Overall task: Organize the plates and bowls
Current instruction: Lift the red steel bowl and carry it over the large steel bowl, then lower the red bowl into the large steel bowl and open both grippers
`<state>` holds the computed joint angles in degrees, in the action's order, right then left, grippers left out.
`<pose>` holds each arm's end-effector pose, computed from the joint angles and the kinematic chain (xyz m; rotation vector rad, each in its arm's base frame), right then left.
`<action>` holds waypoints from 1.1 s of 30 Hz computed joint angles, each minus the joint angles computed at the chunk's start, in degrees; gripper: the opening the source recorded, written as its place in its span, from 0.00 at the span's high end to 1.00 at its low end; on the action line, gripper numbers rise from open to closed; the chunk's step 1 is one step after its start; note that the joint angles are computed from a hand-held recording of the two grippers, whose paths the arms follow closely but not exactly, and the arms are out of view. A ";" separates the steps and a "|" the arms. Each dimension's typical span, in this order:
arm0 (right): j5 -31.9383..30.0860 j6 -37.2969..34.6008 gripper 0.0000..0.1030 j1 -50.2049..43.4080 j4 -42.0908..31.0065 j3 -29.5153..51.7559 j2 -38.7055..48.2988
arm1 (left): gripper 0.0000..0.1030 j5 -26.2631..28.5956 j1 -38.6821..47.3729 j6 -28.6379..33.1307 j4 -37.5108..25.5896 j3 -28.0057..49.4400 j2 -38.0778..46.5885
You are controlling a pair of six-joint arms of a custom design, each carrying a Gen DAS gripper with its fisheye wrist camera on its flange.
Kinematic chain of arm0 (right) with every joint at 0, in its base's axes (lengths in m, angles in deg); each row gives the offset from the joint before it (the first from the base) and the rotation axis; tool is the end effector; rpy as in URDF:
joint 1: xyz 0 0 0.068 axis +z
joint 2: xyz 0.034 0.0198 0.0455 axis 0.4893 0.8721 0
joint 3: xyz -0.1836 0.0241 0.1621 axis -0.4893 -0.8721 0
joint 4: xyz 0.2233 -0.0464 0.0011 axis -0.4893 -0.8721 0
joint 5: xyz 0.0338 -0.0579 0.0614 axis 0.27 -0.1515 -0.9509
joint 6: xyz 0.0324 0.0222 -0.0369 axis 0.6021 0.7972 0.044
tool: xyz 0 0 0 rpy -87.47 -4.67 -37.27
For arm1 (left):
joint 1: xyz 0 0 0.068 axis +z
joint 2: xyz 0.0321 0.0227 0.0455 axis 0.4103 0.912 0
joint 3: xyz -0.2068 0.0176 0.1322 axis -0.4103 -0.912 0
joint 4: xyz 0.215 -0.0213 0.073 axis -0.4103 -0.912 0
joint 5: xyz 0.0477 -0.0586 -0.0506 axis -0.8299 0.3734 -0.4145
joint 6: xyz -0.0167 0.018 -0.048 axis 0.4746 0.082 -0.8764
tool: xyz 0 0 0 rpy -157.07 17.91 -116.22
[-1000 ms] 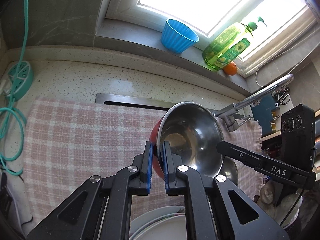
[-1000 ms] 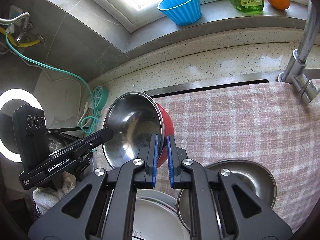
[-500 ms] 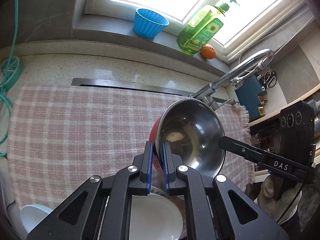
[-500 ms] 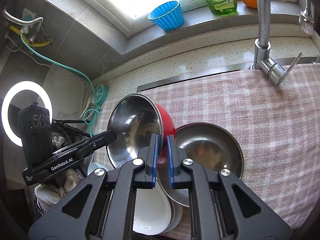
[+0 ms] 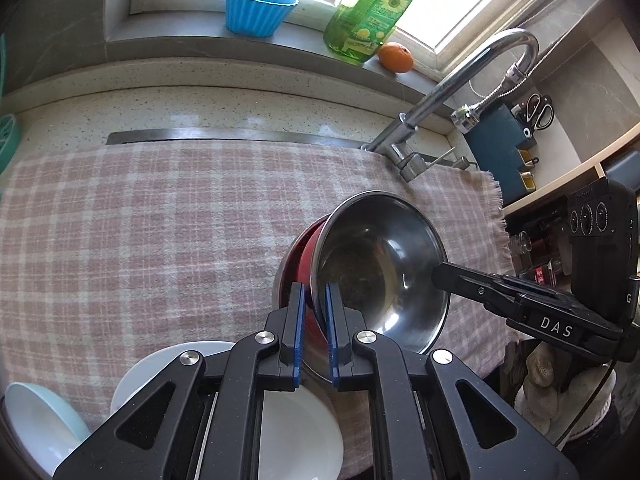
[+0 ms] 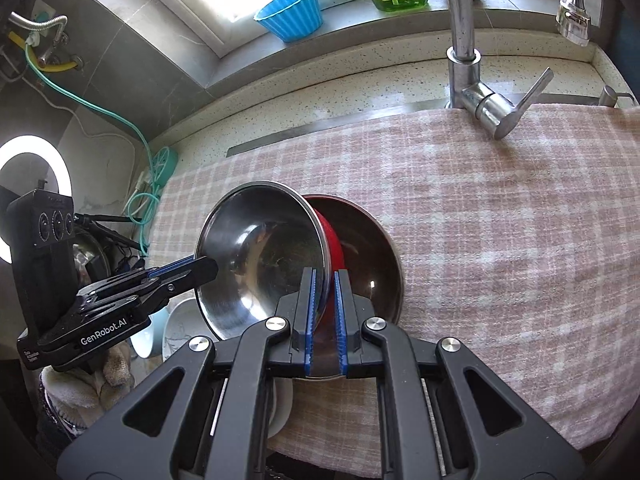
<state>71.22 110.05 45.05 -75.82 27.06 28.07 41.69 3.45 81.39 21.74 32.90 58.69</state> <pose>0.2085 0.0655 0.2415 0.3375 2.6506 0.5351 0.2603 -0.1155 0.2268 0.6271 2.7152 -0.7227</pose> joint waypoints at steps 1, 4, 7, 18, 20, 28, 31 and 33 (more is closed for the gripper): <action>0.53 -0.51 0.91 0.16 -0.04 -0.31 0.24 | 0.92 -0.94 -0.79 -0.19 0.54 -0.64 -0.32; 2.99 -2.14 0.91 1.34 -0.50 -0.55 1.31 | 0.92 -3.50 -2.82 -0.33 1.85 -2.21 -1.03; 3.90 -3.15 0.91 1.65 -0.61 -0.76 2.26 | 0.92 -5.21 -4.07 -0.23 2.49 -3.23 -1.11; 4.64 -4.76 0.91 1.46 0.06 -1.00 5.48 | 0.92 -8.96 -6.88 -0.44 3.38 -3.74 0.78; 4.58 -4.86 0.91 1.27 0.27 -1.05 5.99 | 0.92 -9.48 -7.17 -0.39 3.66 -3.93 0.82; 4.70 -5.13 0.89 1.29 0.79 -1.18 7.50 | 0.92 -9.94 -7.56 -0.11 3.84 -3.73 2.30; 5.09 -4.81 0.82 1.80 1.28 -1.31 7.86 | 0.85 -10.13 -8.07 -0.30 3.92 -3.36 2.85; 5.43 -4.49 0.78 1.96 1.87 -1.66 7.37 | 0.84 -10.12 -8.17 -0.59 4.27 -3.56 2.59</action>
